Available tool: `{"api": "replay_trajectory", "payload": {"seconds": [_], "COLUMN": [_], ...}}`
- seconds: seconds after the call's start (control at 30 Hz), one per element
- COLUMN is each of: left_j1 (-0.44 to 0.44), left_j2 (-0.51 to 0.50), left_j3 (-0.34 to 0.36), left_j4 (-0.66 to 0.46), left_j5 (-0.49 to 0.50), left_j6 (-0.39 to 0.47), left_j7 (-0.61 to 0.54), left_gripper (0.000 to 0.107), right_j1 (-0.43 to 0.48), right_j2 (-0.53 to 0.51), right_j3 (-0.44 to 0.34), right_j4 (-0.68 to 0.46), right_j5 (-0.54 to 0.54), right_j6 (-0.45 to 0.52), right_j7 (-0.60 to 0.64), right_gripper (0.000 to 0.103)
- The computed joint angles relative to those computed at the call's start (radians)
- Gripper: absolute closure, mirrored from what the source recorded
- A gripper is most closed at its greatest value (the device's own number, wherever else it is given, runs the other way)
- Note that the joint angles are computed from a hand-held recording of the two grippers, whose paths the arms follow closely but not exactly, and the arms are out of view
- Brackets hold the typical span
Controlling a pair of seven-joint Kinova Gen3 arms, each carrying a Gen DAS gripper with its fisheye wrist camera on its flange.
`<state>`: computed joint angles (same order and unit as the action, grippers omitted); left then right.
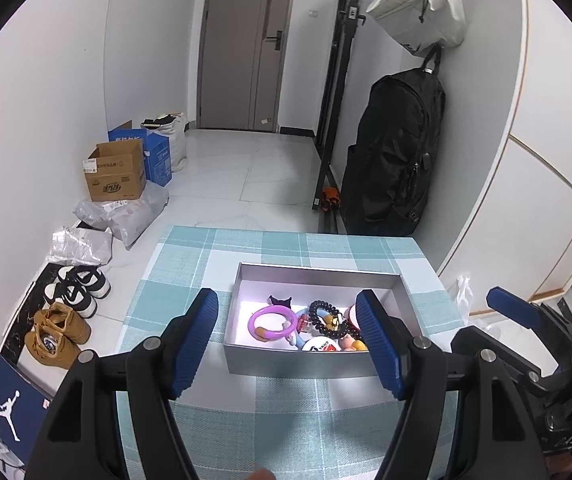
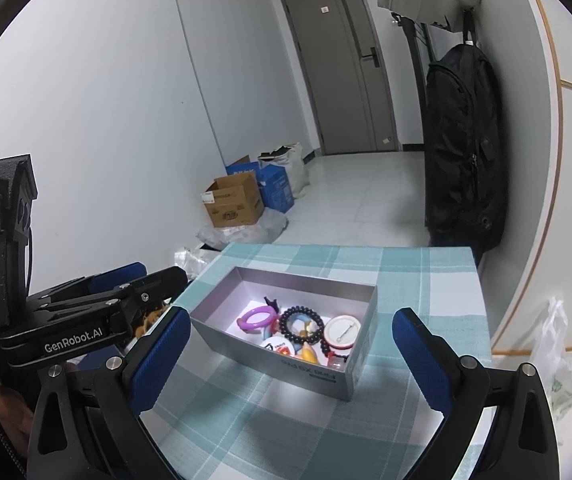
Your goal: Organize jewelry
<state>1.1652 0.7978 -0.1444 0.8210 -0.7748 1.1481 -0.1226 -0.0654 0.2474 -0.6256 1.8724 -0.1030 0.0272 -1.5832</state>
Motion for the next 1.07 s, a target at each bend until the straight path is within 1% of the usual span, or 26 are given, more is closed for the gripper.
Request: {"api": "replay_trajectory", "payload": {"seconds": [0.2,0.87,1.07], "left_j1": [0.001,0.005,0.005], "left_j2": [-0.004,-0.002,-0.016], "left_j3": [0.001,0.0,0.0], "left_j4": [0.009,0.006,0.034], "left_j5": [-0.007,-0.011,-0.021], "left_j6": [-0.016,-0.003,-0.031], "left_j7": [-0.004,0.007,0.02], "left_gripper": [0.04,0.04,0.04], "right_j1": [-0.052,-0.065,-0.072], "right_j2": [-0.007,-0.011,-0.009], "right_j3": [0.061,0.078,0.087], "right_j4": [-0.004,-0.001,-0.006], "right_j5": [-0.008,-0.03,-0.028], "right_j6": [0.013,0.012,0.017], "right_j7": [-0.005,-0.003,0.002], "right_gripper": [0.001,0.001,0.001]}}
